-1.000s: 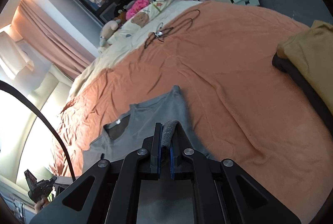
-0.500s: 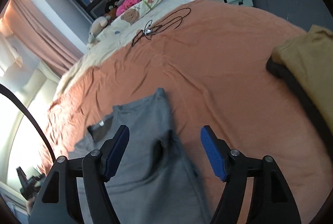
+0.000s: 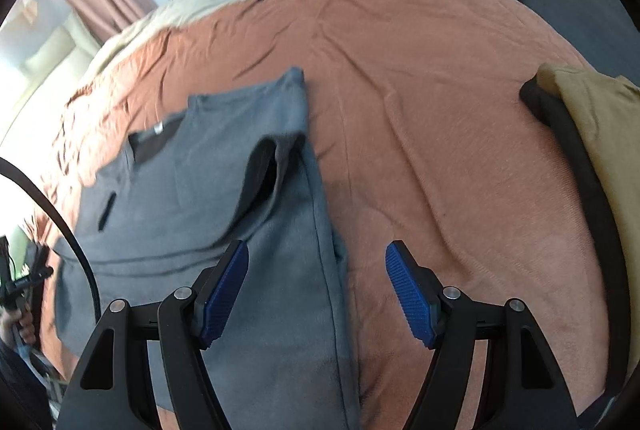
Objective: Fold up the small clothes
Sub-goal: 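Lay the hem down near the collar and open both grippers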
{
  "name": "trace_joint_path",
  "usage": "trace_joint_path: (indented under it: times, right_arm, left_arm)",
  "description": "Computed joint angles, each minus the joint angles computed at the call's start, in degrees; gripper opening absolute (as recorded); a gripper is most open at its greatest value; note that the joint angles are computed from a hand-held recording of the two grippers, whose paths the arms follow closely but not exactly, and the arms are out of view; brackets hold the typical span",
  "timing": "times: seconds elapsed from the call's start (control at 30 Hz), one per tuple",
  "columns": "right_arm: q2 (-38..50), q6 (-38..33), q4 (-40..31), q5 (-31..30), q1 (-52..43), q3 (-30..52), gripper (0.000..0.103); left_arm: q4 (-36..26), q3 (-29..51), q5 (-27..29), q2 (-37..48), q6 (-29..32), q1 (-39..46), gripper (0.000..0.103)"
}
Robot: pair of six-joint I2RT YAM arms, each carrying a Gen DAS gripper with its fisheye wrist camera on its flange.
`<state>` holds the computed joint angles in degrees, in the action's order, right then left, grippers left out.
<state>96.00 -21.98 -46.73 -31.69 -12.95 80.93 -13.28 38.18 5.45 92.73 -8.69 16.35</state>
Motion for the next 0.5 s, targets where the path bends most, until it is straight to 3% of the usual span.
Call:
trace_joint_path:
  times: [0.27,0.5]
  right_arm:
    - [4.0,0.0,0.7,4.8,5.6,2.7,0.070]
    - [6.0,2.2,3.7,8.2,8.0,3.3,0.070]
  left_arm:
    - [1.3,2.8,-4.2,6.5,1.4,-2.0,0.073]
    - [2.0,6.3,-4.3,10.8,2.9,-1.3,0.073]
